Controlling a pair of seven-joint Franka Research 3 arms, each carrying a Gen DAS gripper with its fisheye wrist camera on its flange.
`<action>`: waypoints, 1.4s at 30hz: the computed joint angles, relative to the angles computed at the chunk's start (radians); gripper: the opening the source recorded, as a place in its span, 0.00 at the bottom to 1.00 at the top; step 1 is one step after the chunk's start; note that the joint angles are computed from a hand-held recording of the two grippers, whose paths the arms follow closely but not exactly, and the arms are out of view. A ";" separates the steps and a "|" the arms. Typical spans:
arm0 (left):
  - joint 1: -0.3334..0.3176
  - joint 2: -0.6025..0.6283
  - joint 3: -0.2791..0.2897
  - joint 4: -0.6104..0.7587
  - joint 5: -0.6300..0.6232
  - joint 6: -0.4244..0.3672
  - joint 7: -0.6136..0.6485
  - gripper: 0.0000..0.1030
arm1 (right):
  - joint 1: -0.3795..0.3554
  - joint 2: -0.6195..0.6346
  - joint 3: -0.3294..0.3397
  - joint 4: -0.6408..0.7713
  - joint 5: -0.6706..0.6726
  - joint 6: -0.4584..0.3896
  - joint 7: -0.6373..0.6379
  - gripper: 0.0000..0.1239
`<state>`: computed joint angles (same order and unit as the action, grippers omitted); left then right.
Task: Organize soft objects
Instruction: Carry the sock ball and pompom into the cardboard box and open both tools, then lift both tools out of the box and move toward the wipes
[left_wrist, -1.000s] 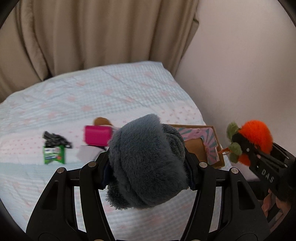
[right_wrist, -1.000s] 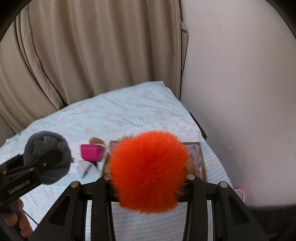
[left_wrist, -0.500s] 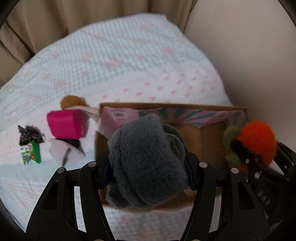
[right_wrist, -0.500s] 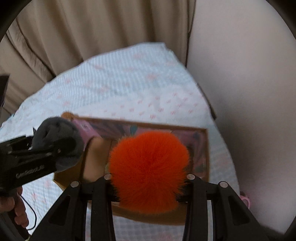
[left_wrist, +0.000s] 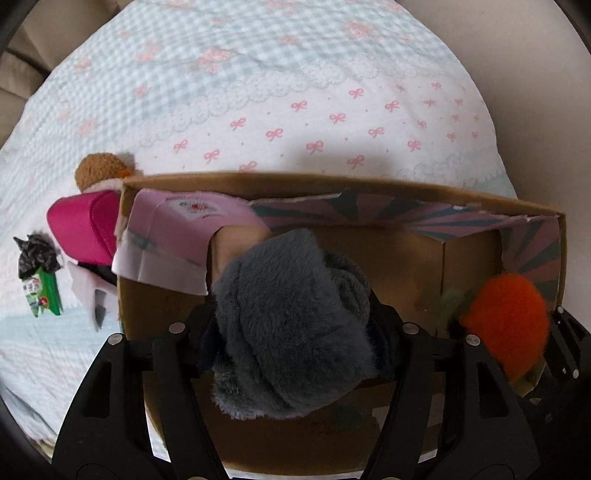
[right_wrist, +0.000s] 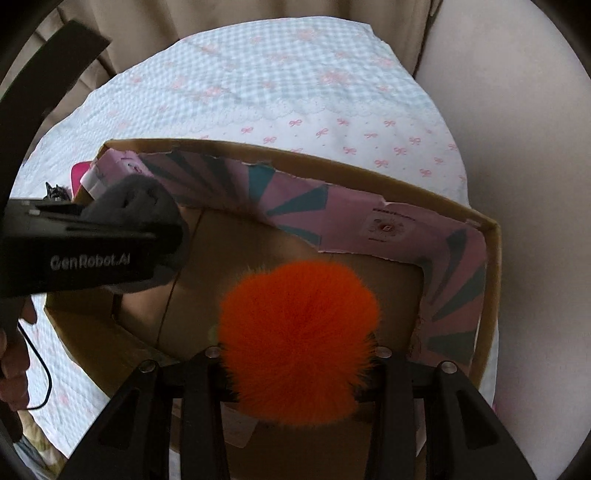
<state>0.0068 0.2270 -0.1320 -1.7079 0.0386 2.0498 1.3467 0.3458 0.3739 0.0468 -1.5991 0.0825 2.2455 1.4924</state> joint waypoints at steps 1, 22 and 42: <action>-0.001 0.000 -0.002 0.002 0.001 0.004 0.003 0.61 | -0.001 0.005 0.001 0.007 0.001 -0.004 -0.003 0.30; -0.026 -0.094 -0.009 -0.032 0.004 0.011 -0.007 1.00 | -0.012 -0.136 0.014 -0.137 0.059 0.102 -0.020 0.83; -0.038 -0.529 0.059 -0.172 -0.042 0.082 0.078 1.00 | -0.009 -0.409 0.047 -0.184 -0.086 0.073 0.260 0.83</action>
<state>-0.0315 -0.3024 -0.0730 -1.8803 -0.0031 2.1316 1.4251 0.3373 -0.0356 0.0940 -1.7831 -0.0039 2.3185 1.7527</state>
